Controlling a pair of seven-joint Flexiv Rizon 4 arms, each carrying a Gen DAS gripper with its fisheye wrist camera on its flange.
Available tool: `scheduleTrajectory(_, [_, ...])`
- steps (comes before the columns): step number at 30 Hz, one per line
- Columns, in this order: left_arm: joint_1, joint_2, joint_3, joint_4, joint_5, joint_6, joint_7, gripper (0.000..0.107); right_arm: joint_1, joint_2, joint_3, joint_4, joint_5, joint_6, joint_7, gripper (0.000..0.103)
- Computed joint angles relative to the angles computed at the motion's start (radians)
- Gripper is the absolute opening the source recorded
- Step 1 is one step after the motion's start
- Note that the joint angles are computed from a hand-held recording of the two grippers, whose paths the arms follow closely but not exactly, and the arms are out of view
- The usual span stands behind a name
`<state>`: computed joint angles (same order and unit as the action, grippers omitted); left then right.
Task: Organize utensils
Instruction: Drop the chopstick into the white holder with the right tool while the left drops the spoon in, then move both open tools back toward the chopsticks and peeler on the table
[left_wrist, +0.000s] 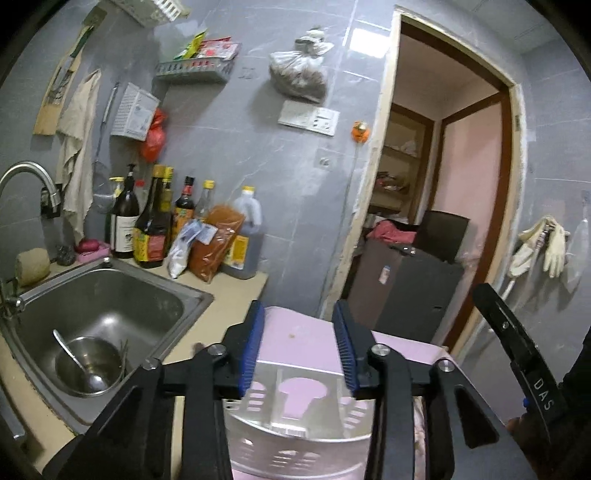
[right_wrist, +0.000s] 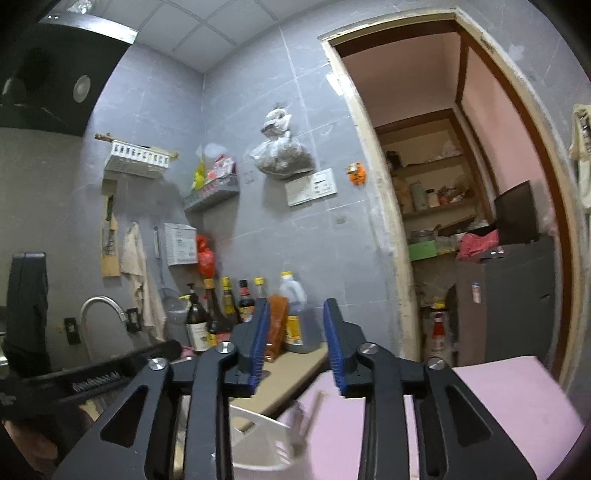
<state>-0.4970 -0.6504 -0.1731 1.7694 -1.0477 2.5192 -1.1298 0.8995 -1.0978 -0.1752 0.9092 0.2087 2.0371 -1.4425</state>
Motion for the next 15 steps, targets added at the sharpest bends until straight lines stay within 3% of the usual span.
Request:
scheduleTrajectory(4, [-0.006,0.006,-0.002,-0.002,0.040,-0.011,-0.011,0.043,0.007,0.066,-0.007,0.118,0.040,0.045,-0.030,0.044])
scheduleTrajectory(9, [-0.020,0.004,0.000,-0.008,0.101,-0.013,-0.033,0.066,0.015,0.134,-0.012,0.232,0.109,0.101,-0.106,0.063])
scheduleTrajectory(11, [-0.029,-0.002,0.001,-0.015,0.122,-0.009,-0.038,0.079,-0.002,0.164,0.016,0.284,0.105,0.128,-0.124,0.076])
scheduleTrajectory(15, [-0.062,-0.031,0.008,-0.046,0.145,0.031,-0.011,0.098,-0.010,0.208,0.028,0.360,0.152,0.175,-0.189,0.087])
